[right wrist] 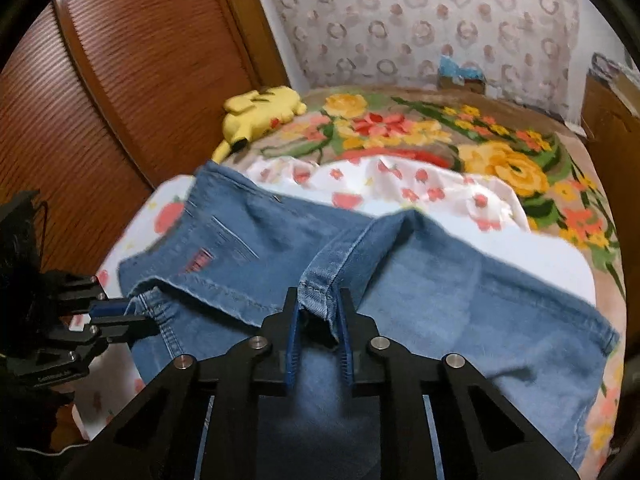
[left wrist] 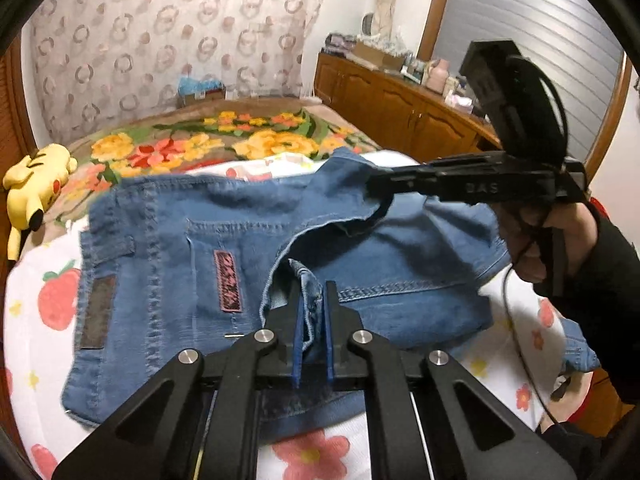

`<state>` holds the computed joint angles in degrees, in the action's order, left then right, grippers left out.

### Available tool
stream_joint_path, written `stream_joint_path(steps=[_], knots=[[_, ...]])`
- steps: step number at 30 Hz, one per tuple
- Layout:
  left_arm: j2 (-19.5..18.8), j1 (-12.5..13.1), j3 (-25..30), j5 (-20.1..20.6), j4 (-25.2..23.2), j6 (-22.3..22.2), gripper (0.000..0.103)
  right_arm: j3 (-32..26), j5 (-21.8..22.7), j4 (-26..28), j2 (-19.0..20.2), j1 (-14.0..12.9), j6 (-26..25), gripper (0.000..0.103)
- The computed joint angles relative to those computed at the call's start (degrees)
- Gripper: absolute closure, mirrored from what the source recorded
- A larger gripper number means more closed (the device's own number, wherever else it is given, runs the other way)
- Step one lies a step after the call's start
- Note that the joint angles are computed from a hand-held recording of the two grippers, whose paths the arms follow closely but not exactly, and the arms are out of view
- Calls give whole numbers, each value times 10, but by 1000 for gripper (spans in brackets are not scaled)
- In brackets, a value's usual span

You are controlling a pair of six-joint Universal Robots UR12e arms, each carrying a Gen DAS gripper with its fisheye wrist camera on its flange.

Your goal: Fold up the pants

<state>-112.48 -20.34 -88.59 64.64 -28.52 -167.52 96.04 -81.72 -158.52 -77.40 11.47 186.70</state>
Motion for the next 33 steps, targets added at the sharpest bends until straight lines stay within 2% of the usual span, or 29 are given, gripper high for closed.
stream_joint_path(steps=[6, 14, 19, 23, 25, 28, 31, 33], knots=[[31, 21, -34, -17, 58, -26, 94, -36, 5, -29, 6, 11, -28, 88], [59, 55, -76, 10, 106, -65, 94, -103, 25, -11, 50, 37, -87, 88], [64, 70, -90, 31, 107, -79, 94, -153, 46, 20, 90, 41, -104, 88], [57, 69, -88, 51, 78, -71, 94, -197, 42, 50, 123, 41, -112, 88], [54, 67, -87, 56, 69, -71, 94, -208, 40, 57, 131, 39, -105, 78], [49, 67, -82, 69, 57, -74, 87, -215, 32, 52, 136, 38, -86, 67], [47, 69, -80, 74, 54, -79, 78, -204, 23, 41, 130, 40, -71, 64], [47, 70, -78, 73, 56, -81, 65, -186, 15, 32, 118, 40, -71, 64]])
